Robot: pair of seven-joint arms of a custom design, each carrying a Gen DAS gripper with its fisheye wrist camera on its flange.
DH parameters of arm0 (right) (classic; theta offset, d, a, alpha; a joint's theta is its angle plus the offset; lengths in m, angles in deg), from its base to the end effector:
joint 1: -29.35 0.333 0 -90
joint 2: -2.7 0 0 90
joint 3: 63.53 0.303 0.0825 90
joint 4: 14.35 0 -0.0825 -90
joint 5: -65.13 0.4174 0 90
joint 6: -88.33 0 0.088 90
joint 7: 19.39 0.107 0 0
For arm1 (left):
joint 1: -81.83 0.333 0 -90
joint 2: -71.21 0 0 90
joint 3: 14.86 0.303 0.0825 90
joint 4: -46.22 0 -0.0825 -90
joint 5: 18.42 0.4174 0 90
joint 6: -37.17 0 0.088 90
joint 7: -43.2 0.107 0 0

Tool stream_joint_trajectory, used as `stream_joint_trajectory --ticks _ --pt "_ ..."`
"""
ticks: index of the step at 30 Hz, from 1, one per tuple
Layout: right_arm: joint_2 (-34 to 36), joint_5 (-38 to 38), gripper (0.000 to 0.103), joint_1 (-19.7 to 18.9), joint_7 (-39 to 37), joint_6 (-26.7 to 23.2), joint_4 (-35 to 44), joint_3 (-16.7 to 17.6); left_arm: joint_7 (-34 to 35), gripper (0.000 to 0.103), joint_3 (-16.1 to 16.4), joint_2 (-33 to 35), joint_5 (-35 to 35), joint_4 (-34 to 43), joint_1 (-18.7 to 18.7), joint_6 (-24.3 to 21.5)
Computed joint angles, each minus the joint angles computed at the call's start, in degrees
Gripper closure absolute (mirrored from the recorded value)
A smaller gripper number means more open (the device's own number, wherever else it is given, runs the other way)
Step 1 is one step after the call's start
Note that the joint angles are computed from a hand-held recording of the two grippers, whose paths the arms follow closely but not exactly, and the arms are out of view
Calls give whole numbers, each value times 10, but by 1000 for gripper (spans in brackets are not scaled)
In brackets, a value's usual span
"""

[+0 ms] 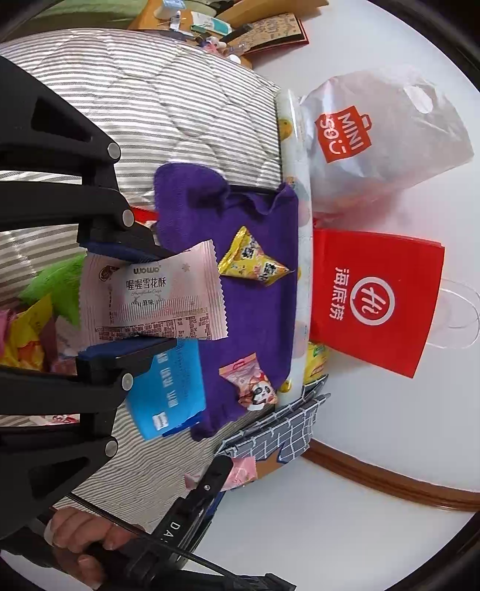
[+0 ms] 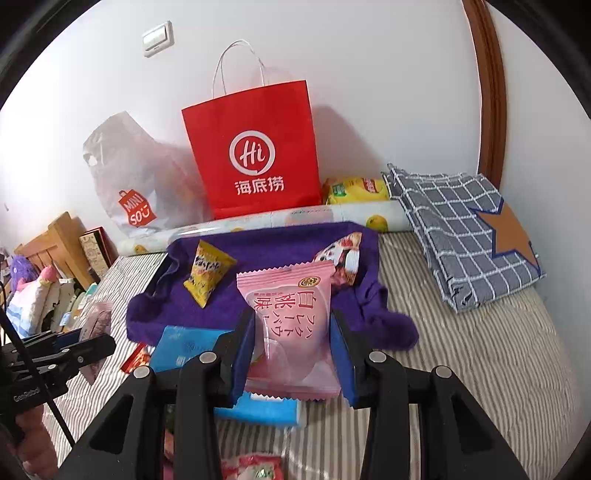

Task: Organize snacks
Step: 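Carry the wafer packet and pink packet over the purple towel with both tools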

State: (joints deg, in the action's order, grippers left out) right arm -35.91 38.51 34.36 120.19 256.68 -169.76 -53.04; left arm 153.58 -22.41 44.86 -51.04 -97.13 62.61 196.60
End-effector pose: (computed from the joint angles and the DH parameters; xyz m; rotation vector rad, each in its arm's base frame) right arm 0.3998 0.1431 0.4951 -1.4922 1.7637 -0.7232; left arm 0.4408 -0.1988 0.4987 -1.5214 2.2294 -1.0783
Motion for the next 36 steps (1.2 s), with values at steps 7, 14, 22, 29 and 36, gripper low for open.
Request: stream_joint_trajectory --ticks 7,14,22,29,36 --pt "42 -18 65 -30 0 11 44 5 -15 65 -9 43 29 45 26 12" --pt "92 -54 65 -72 15 28 99 17 -37 65 -13 96 64 101 54 23" --pt "161 -88 65 -92 26 74 135 9 -69 65 -31 166 108 152 80 57" --pt "238 16 65 18 -67 114 131 -115 -91 65 -34 222 141 169 87 82" --pt "264 16 65 -30 -79 92 137 -63 -68 65 -30 259 90 187 92 61"
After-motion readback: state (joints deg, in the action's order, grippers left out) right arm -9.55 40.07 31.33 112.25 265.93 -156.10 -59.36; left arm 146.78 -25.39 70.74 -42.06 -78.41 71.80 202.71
